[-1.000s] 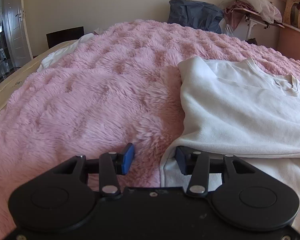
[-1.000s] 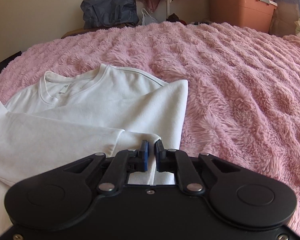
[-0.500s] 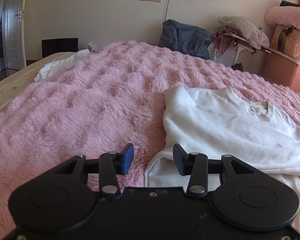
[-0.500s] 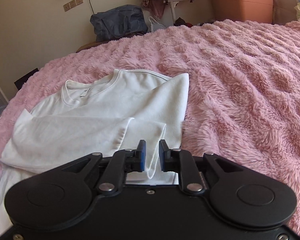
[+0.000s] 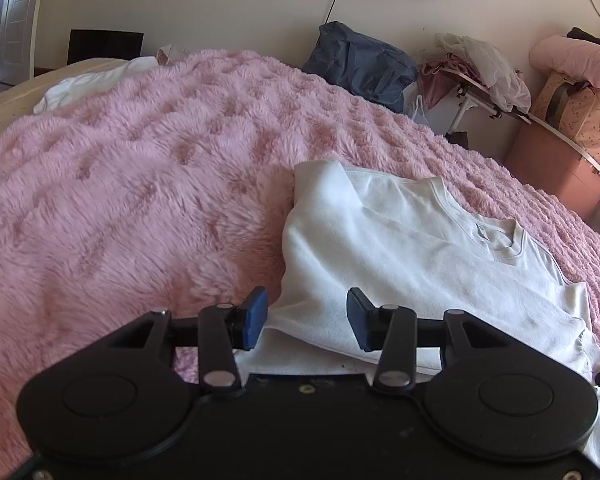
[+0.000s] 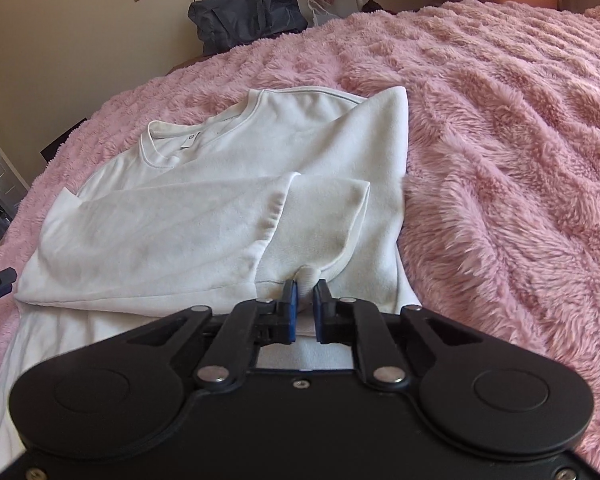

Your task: Fold small clothes

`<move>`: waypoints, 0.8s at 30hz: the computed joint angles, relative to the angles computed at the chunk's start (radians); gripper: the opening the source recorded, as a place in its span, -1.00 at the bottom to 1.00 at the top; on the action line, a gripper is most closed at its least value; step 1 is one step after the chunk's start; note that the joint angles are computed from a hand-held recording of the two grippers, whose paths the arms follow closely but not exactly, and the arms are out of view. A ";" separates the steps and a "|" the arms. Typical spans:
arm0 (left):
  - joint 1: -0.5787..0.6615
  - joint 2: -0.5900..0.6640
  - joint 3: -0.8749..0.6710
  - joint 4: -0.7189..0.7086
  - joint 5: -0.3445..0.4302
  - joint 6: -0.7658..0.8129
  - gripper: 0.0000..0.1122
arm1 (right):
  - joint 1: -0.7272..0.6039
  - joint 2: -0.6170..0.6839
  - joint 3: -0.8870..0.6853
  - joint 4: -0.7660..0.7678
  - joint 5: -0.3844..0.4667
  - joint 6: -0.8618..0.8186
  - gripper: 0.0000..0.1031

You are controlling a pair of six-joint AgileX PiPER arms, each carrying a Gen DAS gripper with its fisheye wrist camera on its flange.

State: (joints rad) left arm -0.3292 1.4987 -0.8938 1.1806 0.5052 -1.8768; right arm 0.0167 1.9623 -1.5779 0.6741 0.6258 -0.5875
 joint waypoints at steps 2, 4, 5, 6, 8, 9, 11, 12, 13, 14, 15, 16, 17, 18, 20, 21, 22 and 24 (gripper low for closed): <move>-0.008 -0.009 0.017 0.037 0.006 -0.045 -0.17 | -0.008 -0.039 0.033 0.017 -0.014 -0.027 -0.86; -0.007 -0.002 0.014 0.007 0.009 -0.013 -0.16 | -0.017 -0.081 0.066 0.025 -0.032 -0.047 -0.86; 0.002 0.008 0.011 -0.038 0.003 0.022 -0.16 | -0.021 -0.089 0.074 0.032 -0.033 -0.061 -0.87; 0.017 0.019 0.008 -0.083 -0.013 0.060 -0.16 | -0.019 -0.091 0.080 0.012 -0.042 -0.051 -0.87; 0.038 0.037 0.005 -0.158 -0.029 0.120 -0.16 | -0.007 -0.066 0.075 -0.080 -0.058 0.022 -0.87; 0.043 0.031 0.017 -0.141 -0.042 0.095 -0.16 | -0.011 -0.046 0.066 -0.078 -0.046 0.033 -0.87; 0.039 0.009 0.025 -0.097 -0.035 0.046 -0.17 | -0.028 -0.022 0.069 -0.027 -0.032 0.044 -0.87; 0.034 -0.005 0.032 -0.036 -0.031 -0.010 -0.17 | -0.030 -0.030 0.083 -0.006 -0.044 0.040 -0.86; 0.034 -0.017 0.035 0.027 -0.034 -0.062 -0.17 | -0.028 -0.041 0.091 -0.010 -0.050 0.049 -0.82; 0.041 -0.023 0.026 0.079 -0.043 -0.094 -0.16 | -0.022 -0.060 0.109 -0.018 -0.074 0.061 -0.71; 0.055 -0.019 0.007 0.103 -0.059 -0.099 -0.16 | -0.014 -0.081 0.128 -0.034 -0.105 0.077 -0.64; 0.077 -0.005 -0.023 0.102 -0.087 -0.079 -0.15 | 0.003 -0.106 0.148 -0.077 -0.147 0.106 -0.56; 0.098 0.017 -0.062 0.078 -0.113 -0.039 -0.15 | 0.018 -0.125 0.163 -0.118 -0.189 0.130 -0.56; 0.113 0.042 -0.101 0.061 -0.132 -0.008 -0.15 | 0.027 -0.137 0.172 -0.122 -0.222 0.119 -0.56; 0.142 0.102 -0.176 0.076 -0.186 0.027 -0.15 | 0.045 -0.140 0.157 -0.118 -0.266 0.107 -0.56; 0.152 0.133 -0.216 0.056 -0.207 0.070 -0.15 | 0.054 -0.134 0.139 -0.124 -0.282 0.116 -0.56; 0.164 0.160 -0.249 0.042 -0.234 0.099 -0.15 | 0.057 -0.116 0.102 -0.095 -0.263 0.084 -0.56; 0.191 0.226 -0.328 -0.108 -0.297 0.268 -0.15 | 0.070 -0.060 0.014 -0.090 -0.219 0.074 -0.56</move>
